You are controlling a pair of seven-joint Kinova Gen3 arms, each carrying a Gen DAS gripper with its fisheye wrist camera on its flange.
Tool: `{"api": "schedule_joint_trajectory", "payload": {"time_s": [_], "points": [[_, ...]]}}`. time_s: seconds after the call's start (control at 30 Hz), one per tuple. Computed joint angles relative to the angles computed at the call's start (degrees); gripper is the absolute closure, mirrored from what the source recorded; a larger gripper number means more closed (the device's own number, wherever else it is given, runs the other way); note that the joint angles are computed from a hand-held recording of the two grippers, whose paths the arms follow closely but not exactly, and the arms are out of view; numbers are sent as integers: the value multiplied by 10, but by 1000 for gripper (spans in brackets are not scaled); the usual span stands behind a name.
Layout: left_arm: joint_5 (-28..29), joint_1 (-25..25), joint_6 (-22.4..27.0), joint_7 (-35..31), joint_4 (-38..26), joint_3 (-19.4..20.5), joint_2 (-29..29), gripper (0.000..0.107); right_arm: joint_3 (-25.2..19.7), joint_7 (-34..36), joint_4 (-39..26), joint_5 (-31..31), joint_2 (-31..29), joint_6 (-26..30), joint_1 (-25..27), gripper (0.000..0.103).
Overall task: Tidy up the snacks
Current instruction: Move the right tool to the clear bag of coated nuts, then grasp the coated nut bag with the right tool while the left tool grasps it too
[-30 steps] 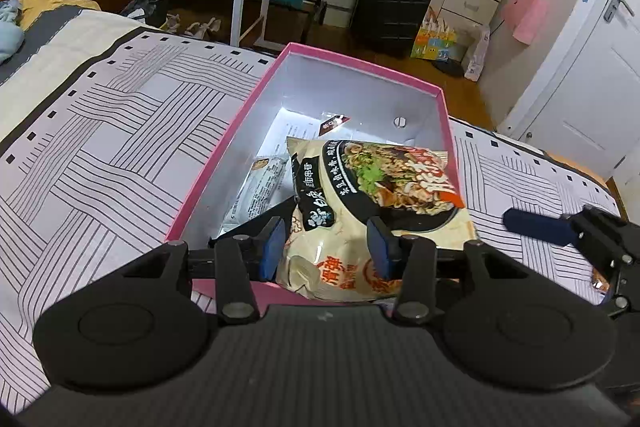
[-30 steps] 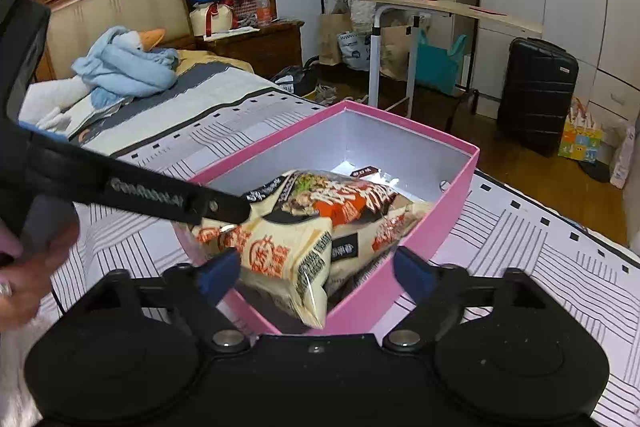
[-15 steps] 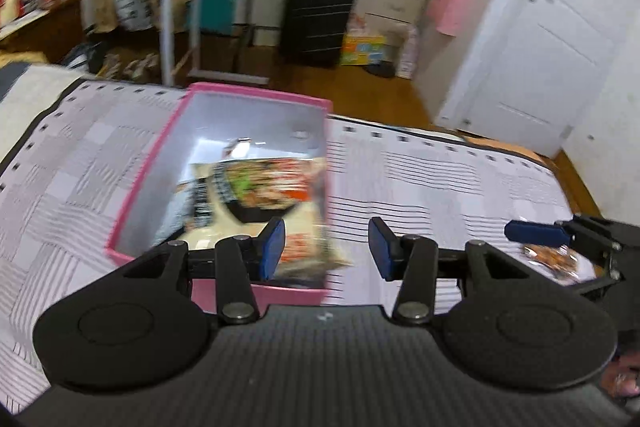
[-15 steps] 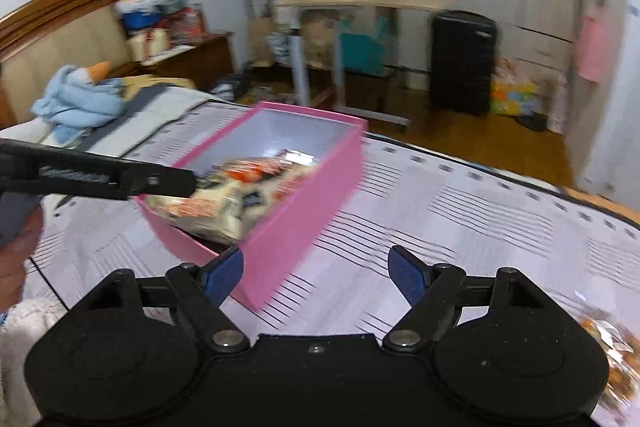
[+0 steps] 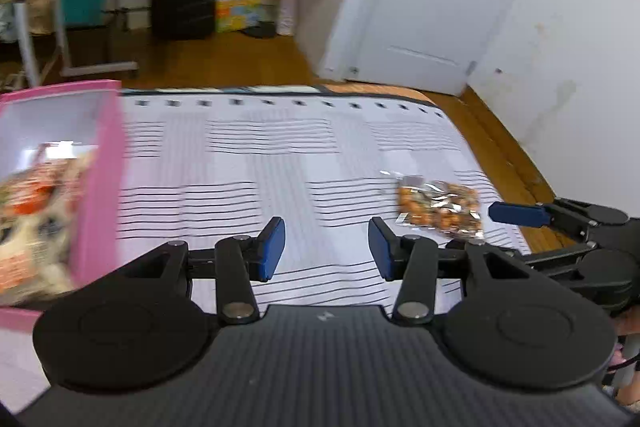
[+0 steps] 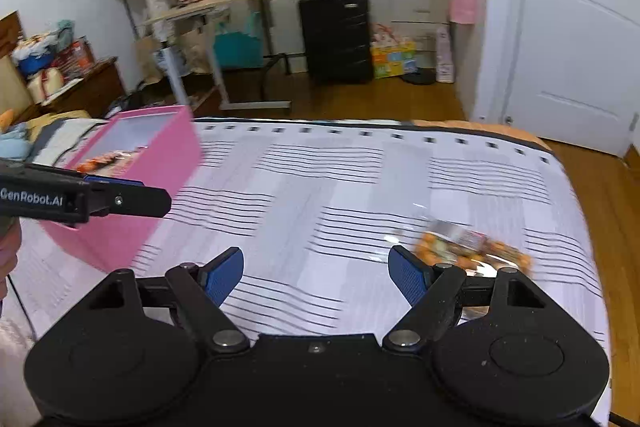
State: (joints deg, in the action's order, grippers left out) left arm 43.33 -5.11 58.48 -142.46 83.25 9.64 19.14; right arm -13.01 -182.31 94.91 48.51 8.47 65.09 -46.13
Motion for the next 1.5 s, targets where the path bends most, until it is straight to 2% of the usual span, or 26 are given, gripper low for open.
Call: {"api": "schedule_joint_trajectory", "payload": {"time_s": [0.07, 0.1, 0.17, 0.2, 0.3, 0.47, 0.6, 0.63, 0.7, 0.8, 0.93, 1.03, 1.07, 1.13, 1.27, 1.33, 1.4, 1.5], "points": [[-5, 23, -14, 13, -5, 8, 16, 63, 17, -13, 32, 12, -9, 6, -16, 19], [-3, 31, -24, 13, -3, 13, 24, 63, 41, -11, 49, 12, -16, 7, -36, 19], [1, 46, -53, 12, 4, 23, 37, 63, 66, 23, 71, -2, -30, 5, -44, 16], [-2, 54, -60, 18, 1, 27, 47, 63, 65, 46, 84, -10, -39, -3, -32, 14], [-19, 79, -53, 68, -24, 34, 85, 63, 24, 116, 119, -24, -53, -29, 43, 12], [-38, 107, -41, 144, -46, 49, 138, 63, -45, 232, 170, -21, -46, -111, 176, 5], [-42, 126, -53, 195, -54, 59, 171, 63, -109, 326, 170, -33, -27, -146, 282, 4], [-39, 127, -53, 205, -56, 64, 180, 63, -113, 349, 169, -44, -25, -157, 298, 4], [-36, 130, -56, 219, -59, 72, 191, 63, -102, 395, 157, -62, -12, -151, 298, 4], [-46, 144, -42, 255, -76, 74, 205, 66, -48, 452, 142, -63, 5, -114, 239, 4], [-30, 136, -27, 259, -85, 93, 229, 67, -36, 485, 158, -50, 0, -126, 230, 1], [-34, 138, -18, 263, -93, 105, 246, 72, -24, 517, 150, -100, -5, -152, 256, 0], [-25, 143, -31, 261, -80, 97, 241, 73, -26, 541, 152, -114, -8, -165, 270, 0], [1, 133, -63, 244, -51, 109, 238, 73, -23, 587, 163, -139, -15, -202, 292, 0], [46, 118, -96, 229, -20, 125, 245, 73, -65, 673, 158, -229, -9, -248, 398, 0], [61, 113, -114, 212, -7, 131, 244, 73, -74, 701, 155, -276, -7, -259, 430, 0], [72, 113, -126, 207, -1, 134, 247, 75, -49, 696, 154, -310, -5, -267, 420, 0], [72, 119, -118, 226, -18, 131, 258, 77, 18, 634, 140, -314, 1, -248, 346, 0]]}}
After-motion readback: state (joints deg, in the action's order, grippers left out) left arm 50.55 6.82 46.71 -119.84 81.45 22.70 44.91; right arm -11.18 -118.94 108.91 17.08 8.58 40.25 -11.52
